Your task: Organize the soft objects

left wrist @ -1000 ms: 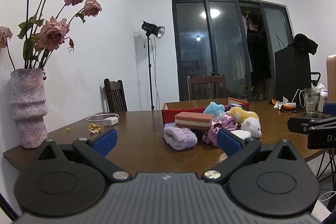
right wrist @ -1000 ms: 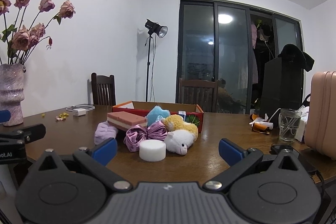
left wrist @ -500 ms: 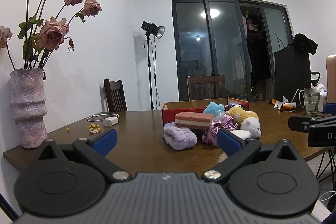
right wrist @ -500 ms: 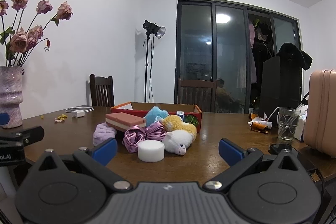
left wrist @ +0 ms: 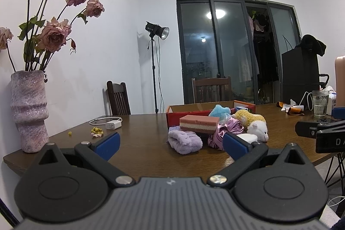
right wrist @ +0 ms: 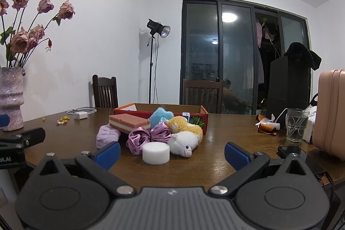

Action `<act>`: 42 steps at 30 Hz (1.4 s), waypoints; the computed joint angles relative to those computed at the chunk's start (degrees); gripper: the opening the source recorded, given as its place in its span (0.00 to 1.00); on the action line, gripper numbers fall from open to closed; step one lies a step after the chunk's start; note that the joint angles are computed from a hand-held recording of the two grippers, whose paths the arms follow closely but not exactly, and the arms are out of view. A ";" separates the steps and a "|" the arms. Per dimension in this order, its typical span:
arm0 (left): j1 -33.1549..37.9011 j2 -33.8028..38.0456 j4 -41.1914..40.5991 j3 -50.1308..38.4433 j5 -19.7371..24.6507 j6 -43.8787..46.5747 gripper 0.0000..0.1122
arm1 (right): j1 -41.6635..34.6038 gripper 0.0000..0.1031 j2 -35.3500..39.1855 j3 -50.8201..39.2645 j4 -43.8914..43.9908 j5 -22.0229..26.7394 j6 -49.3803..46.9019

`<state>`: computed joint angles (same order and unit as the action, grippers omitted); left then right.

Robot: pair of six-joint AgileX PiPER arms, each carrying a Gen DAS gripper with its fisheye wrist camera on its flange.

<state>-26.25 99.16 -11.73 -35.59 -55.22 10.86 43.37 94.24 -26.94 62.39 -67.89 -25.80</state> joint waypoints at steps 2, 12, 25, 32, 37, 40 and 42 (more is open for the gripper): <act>0.02 -0.01 0.01 0.01 -0.03 0.02 0.92 | 0.07 1.00 0.13 -0.09 -0.03 0.02 -0.15; 0.12 -0.12 0.02 -0.04 0.36 -0.16 0.92 | 0.31 1.00 0.11 0.10 0.20 -0.04 0.15; 3.14 4.19 6.99 -5.61 3.86 -3.39 0.92 | -5.61 1.00 0.69 -0.07 -5.80 3.74 3.83; 3.50 10.92 6.01 -20.11 13.86 -2.79 0.92 | -17.24 1.00 3.33 -2.94 -16.97 7.55 10.44; 5.86 15.88 16.63 -35.62 28.97 -15.77 0.92 | -29.52 1.00 5.37 -8.79 -35.87 17.94 22.89; 6.71 20.76 22.51 -46.43 34.59 -22.13 0.92 | -34.55 0.98 5.85 -15.88 -46.17 30.62 30.45; 7.30 24.95 26.06 -54.65 37.02 -25.15 0.92 | -35.54 0.87 7.89 -20.51 -51.31 33.80 33.52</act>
<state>-18.95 124.11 14.33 -90.24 -18.20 -14.29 7.83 102.13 -47.45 11.09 -34.08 7.71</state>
